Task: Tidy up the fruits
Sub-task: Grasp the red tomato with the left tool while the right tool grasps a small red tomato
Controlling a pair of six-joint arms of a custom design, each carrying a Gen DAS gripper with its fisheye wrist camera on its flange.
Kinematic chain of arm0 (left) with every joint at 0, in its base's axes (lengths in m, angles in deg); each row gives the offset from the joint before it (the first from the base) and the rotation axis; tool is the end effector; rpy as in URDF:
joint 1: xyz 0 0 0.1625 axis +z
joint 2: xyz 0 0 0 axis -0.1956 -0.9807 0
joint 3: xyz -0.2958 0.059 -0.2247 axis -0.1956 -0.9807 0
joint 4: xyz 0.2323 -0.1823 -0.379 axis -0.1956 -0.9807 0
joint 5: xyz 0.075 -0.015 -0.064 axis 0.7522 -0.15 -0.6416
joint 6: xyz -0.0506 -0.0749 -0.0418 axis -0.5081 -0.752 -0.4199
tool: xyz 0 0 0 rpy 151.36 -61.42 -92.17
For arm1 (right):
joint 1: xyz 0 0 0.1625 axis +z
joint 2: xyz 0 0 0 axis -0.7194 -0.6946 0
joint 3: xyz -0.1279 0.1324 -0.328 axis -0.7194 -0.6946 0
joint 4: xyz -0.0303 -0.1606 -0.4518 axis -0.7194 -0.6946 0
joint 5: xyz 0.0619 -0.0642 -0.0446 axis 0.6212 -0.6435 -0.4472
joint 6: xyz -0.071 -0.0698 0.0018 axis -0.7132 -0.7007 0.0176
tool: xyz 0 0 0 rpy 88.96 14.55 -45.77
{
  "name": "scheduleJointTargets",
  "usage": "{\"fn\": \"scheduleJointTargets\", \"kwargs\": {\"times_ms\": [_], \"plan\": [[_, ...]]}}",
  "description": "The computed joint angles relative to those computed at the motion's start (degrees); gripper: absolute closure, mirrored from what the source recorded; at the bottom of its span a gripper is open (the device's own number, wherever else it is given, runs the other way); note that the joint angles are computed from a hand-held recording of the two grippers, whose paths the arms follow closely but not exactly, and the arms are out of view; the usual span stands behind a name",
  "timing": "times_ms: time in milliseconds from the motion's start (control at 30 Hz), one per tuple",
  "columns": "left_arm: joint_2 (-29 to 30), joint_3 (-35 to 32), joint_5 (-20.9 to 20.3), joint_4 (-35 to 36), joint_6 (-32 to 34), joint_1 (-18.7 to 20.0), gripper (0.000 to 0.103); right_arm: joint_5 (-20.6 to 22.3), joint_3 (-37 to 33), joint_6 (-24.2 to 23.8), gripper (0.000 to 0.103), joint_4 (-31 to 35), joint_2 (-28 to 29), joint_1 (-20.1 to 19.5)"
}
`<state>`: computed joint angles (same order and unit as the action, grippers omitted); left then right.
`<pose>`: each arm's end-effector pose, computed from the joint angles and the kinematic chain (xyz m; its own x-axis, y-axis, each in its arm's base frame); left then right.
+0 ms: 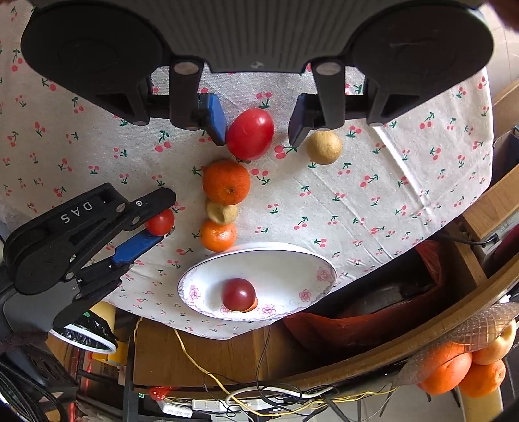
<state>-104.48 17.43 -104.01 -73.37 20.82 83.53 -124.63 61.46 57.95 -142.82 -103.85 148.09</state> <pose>-0.0349 -0.6538 0.1746 -0.3631 0.8081 -0.4638 0.9071 0.4203 0.0222 0.2068 -0.6067 0.0062 -0.7451 -0.1618 0.6471 -0.4612 0.8258 -0.3246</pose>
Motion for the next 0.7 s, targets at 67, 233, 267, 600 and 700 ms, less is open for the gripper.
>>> {"fn": "scheduleJointTargets", "kwargs": {"times_ms": [67,233,267,600,700], "plan": [[-0.1,0.5,0.4,-0.9,0.3,-0.2,0.054,-0.4,-0.1,-0.2,0.065,0.0,0.1,0.1],[0.0,-0.2,0.4,0.9,-2.9,-0.2,0.061,-2.1,-0.8,-0.8,0.071,0.0,0.9,0.6],[0.0,-0.2,0.3,1.3,-3.5,-0.3,0.063,-2.6,-1.0,-0.8,0.074,-0.1,1.1,0.7],[-0.8,0.9,1.7,1.7,-3.5,-1.1,0.065,-3.6,-1.3,0.7,0.080,1.3,1.0,1.5],[-1.1,0.7,0.9,1.9,-4.3,-1.2,0.065,-3.7,-1.6,0.9,0.080,0.7,1.2,1.7]]}}
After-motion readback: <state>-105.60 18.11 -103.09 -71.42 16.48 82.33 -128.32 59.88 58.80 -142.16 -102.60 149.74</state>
